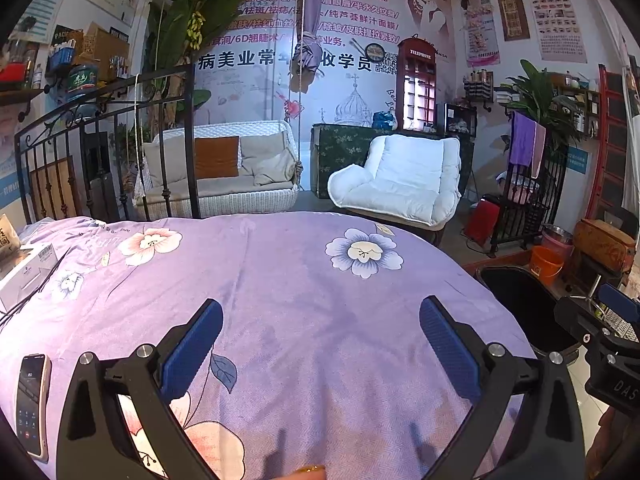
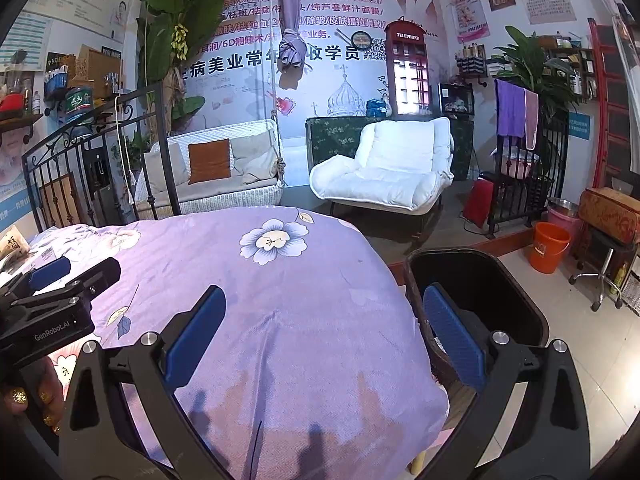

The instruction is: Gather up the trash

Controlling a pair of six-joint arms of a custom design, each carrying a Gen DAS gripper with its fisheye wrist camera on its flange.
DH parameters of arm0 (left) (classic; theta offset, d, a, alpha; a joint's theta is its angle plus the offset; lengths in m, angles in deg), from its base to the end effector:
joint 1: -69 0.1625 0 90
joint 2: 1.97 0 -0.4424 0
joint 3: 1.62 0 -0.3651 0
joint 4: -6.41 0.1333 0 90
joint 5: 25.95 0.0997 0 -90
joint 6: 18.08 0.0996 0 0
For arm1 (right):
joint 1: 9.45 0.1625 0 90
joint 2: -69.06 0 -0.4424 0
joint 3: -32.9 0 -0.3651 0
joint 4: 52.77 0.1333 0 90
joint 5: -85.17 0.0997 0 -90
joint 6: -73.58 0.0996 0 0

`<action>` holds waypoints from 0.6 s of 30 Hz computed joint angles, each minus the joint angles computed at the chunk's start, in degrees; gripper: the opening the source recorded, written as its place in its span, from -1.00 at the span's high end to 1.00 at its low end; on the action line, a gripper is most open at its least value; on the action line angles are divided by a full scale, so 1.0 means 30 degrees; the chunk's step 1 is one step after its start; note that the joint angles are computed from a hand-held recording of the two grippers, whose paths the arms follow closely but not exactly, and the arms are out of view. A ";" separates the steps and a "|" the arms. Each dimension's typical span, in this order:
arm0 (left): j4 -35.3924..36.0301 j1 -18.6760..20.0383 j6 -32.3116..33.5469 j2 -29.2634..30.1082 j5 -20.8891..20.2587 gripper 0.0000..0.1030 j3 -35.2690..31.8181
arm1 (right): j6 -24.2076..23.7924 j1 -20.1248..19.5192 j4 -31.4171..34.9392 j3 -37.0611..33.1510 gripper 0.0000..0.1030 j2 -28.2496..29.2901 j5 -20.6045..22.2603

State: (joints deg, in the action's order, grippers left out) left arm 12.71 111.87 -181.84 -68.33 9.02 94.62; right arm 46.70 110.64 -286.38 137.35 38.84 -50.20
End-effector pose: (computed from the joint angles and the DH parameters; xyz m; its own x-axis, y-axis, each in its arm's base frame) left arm -0.2064 -0.4849 0.2717 -0.7188 0.0836 -0.6902 0.6600 0.3940 -0.6397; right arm 0.3459 -0.4724 0.1025 -0.7602 0.0621 0.6467 -0.5833 0.3731 -0.7215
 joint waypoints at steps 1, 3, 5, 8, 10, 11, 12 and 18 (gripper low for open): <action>0.0055 -0.0030 -0.0054 0.0027 -0.0035 -0.90 -0.0023 | -0.0008 -0.0080 0.0104 0.0032 -0.90 -0.0132 0.0076; 0.0113 -0.0044 -0.0109 0.0038 -0.0003 -0.90 -0.0062 | 0.0020 -0.0100 0.0230 -0.0029 -0.90 -0.0157 0.0078; 0.0102 -0.0054 -0.0091 0.0042 -0.0033 -0.90 -0.0052 | 0.0010 -0.0097 0.0184 0.0013 -0.90 -0.0163 0.0080; 0.0138 -0.0073 -0.0158 0.0054 -0.0054 -0.90 -0.0055 | -0.0012 -0.0127 0.0173 -0.0032 -0.90 -0.0149 0.0110; 0.0125 -0.0081 -0.0145 0.0042 -0.0046 -0.90 -0.0042 | 0.0048 -0.0136 0.0248 0.0030 -0.90 -0.0192 0.0133; 0.0069 -0.0093 -0.0117 0.0033 -0.0058 -0.90 -0.0017 | 0.0032 -0.0134 0.0237 0.0010 -0.90 -0.0179 0.0124; 0.0065 -0.0095 -0.0107 0.0036 -0.0063 -0.90 -0.0014 | 0.0031 -0.0151 0.0271 -0.0015 -0.90 -0.0173 0.0124; 0.0437 0.0105 -0.0212 0.0161 0.0284 -0.90 -0.0293 | 0.0106 -0.0185 0.0270 0.0024 -0.90 -0.0155 0.0143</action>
State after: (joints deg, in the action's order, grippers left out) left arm 14.02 112.18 -182.48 -67.85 9.87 93.74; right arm 47.02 110.08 -285.57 137.42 38.37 -49.77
